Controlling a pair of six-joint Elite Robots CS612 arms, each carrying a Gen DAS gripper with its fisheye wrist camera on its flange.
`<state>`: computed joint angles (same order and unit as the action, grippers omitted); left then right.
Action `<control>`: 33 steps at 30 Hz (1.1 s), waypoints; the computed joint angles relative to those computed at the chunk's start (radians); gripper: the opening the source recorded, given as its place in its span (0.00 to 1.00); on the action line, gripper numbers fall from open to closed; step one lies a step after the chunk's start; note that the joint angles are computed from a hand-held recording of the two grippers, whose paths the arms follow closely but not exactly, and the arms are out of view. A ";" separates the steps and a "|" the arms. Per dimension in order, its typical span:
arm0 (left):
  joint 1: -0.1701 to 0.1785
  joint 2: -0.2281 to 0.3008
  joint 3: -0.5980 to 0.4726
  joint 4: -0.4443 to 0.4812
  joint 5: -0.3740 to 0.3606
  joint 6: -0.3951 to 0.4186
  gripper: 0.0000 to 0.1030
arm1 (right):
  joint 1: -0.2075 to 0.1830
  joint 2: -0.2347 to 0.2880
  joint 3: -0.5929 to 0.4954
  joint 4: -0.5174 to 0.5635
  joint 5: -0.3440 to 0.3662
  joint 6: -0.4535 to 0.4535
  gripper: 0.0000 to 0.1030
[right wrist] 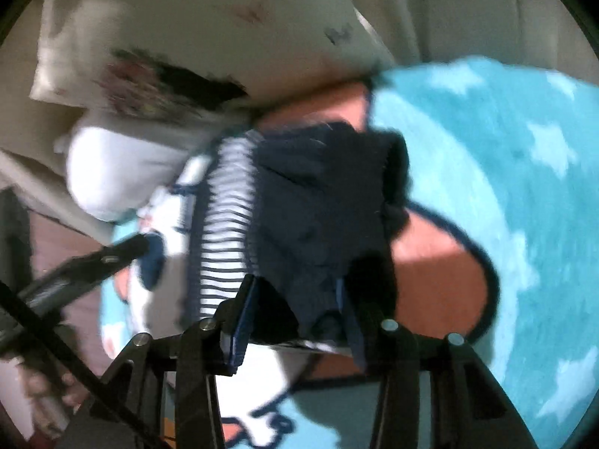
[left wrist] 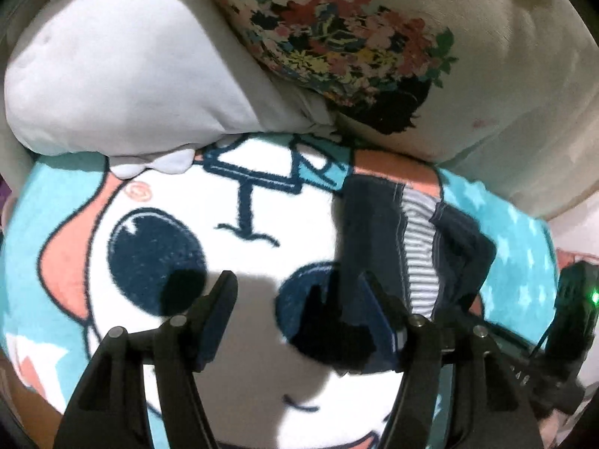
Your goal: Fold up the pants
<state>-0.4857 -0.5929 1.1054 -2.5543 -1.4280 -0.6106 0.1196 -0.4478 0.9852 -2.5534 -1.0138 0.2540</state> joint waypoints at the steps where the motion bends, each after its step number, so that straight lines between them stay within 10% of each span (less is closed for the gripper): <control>1: -0.002 -0.005 0.009 -0.001 0.012 0.011 0.64 | 0.004 -0.008 0.008 -0.009 -0.019 -0.004 0.46; 15: -0.025 -0.070 0.139 -0.090 0.015 0.167 0.68 | 0.047 -0.151 0.227 -0.094 -0.343 0.063 0.65; 33: -0.045 -0.111 0.225 -0.118 -0.053 0.330 0.69 | 0.096 -0.205 0.317 -0.072 -0.422 0.161 0.70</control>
